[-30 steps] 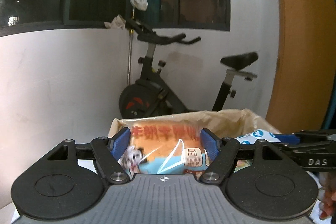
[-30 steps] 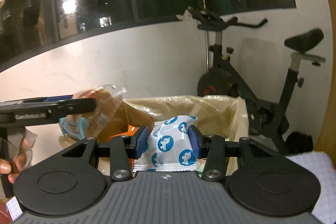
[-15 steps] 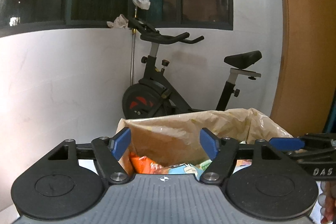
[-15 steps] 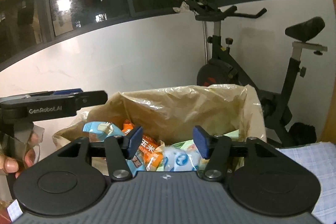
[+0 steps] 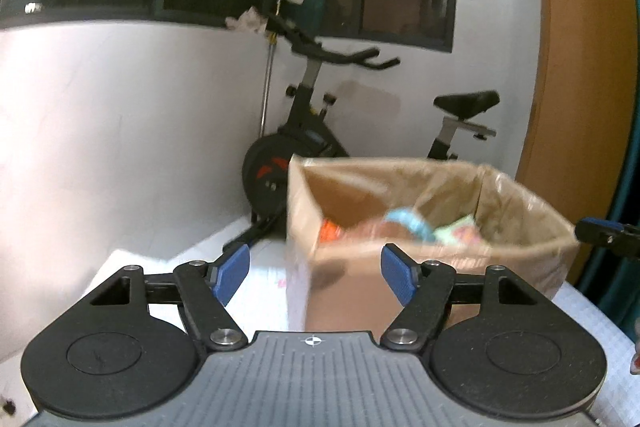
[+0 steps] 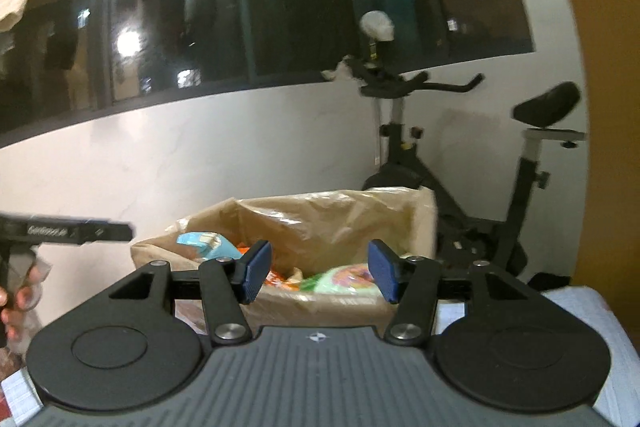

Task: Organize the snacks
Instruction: 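Open both tools to drop the packets into the box, then lower both tools from the box toward the remaining snacks on the bed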

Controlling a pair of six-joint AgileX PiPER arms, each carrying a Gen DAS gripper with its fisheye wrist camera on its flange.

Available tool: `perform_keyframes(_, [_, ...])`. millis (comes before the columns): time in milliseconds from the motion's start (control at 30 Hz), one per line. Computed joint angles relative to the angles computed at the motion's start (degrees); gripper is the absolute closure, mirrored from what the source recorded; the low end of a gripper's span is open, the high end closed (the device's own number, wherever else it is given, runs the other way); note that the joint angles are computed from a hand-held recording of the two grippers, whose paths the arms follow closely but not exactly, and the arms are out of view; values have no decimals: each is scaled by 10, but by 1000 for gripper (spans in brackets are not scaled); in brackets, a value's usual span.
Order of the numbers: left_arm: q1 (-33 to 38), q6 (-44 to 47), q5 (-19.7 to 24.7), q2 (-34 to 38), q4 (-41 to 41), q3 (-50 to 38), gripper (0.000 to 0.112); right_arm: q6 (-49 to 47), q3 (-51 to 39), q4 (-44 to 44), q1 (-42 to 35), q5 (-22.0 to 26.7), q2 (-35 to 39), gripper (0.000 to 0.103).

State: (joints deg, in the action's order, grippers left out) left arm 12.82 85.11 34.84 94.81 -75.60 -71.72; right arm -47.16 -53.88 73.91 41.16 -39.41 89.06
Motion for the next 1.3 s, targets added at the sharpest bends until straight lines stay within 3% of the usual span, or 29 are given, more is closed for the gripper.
perform_keyframes(233, [16, -6, -15, 21, 4, 44, 37, 31, 45, 42, 33, -49, 13, 45])
perform_keyframes(367, [13, -10, -20, 33, 21, 56, 37, 38, 63, 55, 39, -37, 22, 45])
perform_keyframes(633, [12, -34, -15, 65, 63, 53, 38, 57, 67, 43, -4, 59, 78, 45])
perform_keyframes(1033, [20, -15, -13, 66, 64, 75, 39, 249, 71, -120, -82, 196, 116, 52])
perform_keyframes(1300, [17, -3, -25, 58, 62, 101, 39, 145, 82, -11, -43, 250, 91, 52])
